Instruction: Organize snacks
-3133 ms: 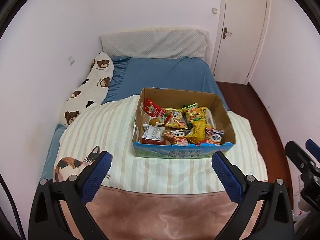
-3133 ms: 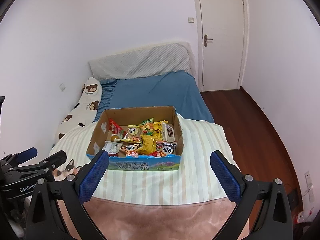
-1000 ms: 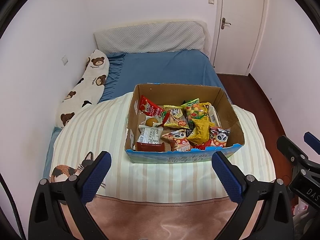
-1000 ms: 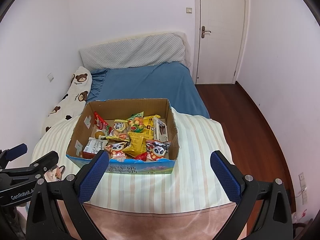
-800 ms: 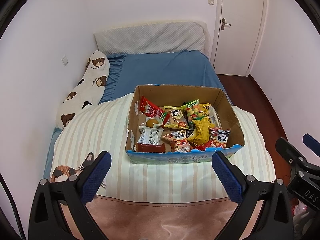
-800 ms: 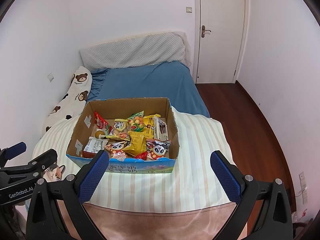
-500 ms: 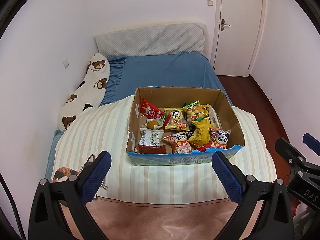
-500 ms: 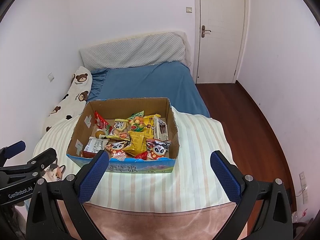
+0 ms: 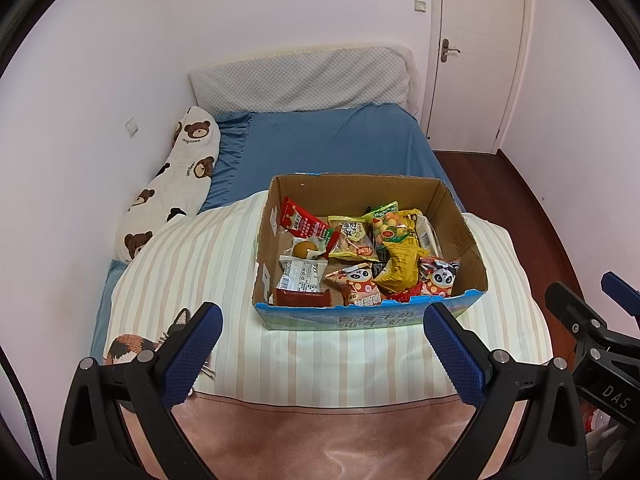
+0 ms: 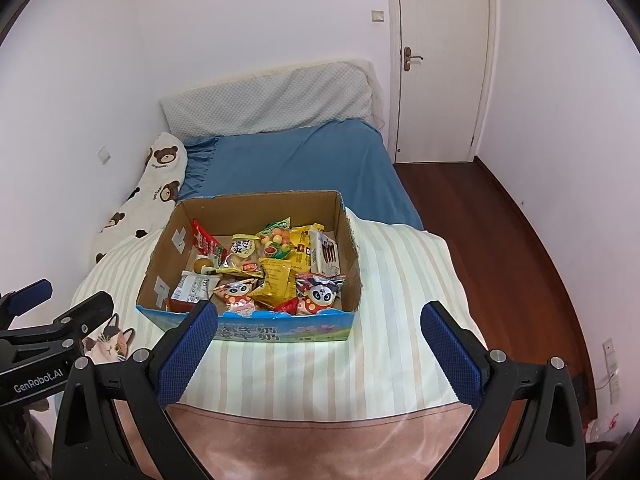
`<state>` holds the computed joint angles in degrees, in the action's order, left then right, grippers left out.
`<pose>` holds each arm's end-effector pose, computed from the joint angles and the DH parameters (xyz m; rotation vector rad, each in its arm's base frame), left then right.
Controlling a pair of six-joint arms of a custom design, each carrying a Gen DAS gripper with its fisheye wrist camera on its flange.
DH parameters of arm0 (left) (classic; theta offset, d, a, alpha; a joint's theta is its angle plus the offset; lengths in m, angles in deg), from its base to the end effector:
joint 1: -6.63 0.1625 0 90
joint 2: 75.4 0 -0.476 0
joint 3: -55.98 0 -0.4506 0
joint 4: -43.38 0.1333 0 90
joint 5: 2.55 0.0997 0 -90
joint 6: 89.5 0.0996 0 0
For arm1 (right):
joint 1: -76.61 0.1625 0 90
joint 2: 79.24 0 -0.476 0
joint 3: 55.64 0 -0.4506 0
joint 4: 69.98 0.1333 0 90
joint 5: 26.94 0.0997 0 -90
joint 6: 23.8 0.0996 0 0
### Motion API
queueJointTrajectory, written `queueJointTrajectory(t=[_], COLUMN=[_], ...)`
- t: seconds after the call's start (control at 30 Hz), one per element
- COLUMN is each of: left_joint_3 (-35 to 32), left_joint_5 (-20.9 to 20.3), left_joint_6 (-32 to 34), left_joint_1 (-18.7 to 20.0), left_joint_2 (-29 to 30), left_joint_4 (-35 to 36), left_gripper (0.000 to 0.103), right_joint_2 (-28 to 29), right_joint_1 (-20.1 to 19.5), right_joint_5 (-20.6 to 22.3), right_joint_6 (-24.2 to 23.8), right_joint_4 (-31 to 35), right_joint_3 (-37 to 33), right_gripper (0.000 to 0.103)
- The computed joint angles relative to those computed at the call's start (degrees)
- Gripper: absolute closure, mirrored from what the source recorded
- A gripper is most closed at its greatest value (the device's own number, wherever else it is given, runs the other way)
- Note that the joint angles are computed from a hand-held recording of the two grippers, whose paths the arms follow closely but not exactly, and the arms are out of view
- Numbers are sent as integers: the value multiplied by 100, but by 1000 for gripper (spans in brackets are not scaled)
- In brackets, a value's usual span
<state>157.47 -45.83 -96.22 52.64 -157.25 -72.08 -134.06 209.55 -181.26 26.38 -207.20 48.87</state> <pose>-0.2672 -0.5732 0.4244 0.7136 2.2804 -0.5516 0.4839 -0.4561 0.1605 -0.1073 -2.1596 0.9550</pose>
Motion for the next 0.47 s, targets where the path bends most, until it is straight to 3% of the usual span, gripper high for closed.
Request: queueJointTrajectory(t=[0.47], left_joint_3=[30], left_joint_5=[7], left_joint_6=[53], left_joint_1=[-30], left_joint_2=[-63], left_joint_4=[-66], left_gripper=[0], right_joint_2=[-7], right_joint_1=[-13], right_joint_5=[68], right_joint_6=[-79], right_joint_4=[-221], right_joint_3=[55], right_gripper=[0])
